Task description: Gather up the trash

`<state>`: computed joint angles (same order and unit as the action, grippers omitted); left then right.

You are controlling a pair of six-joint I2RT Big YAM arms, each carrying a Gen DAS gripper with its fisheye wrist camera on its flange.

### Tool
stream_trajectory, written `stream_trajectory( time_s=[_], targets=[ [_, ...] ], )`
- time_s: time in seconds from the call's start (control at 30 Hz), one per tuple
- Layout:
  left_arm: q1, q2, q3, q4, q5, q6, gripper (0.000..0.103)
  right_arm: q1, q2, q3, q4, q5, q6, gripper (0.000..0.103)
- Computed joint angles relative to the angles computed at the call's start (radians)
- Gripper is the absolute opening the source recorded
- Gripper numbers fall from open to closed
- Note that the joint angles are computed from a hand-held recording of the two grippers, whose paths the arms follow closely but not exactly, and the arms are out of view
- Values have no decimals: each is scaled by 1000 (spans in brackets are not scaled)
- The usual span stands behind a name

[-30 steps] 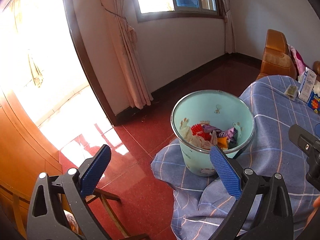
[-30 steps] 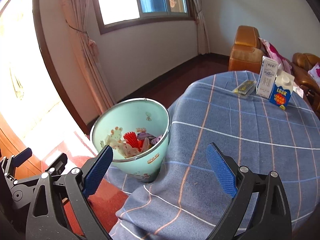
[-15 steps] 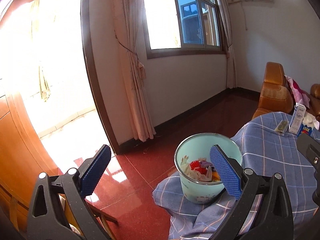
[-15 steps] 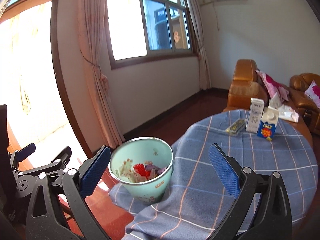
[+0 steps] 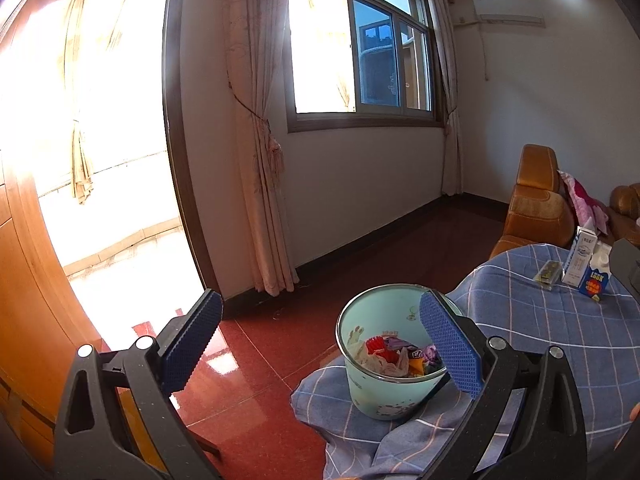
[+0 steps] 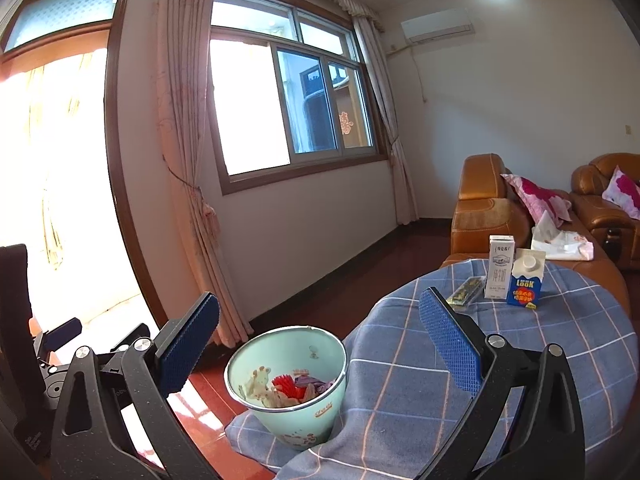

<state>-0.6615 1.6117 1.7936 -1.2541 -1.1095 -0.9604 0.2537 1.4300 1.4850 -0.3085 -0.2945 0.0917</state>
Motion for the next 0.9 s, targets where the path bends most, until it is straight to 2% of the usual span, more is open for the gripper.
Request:
stream_trajectory(
  time_s=[0.9],
  targets=[
    [-5, -2, 4, 1, -12, -1, 97, 1, -9, -12, 14, 2, 12, 98]
  ],
)
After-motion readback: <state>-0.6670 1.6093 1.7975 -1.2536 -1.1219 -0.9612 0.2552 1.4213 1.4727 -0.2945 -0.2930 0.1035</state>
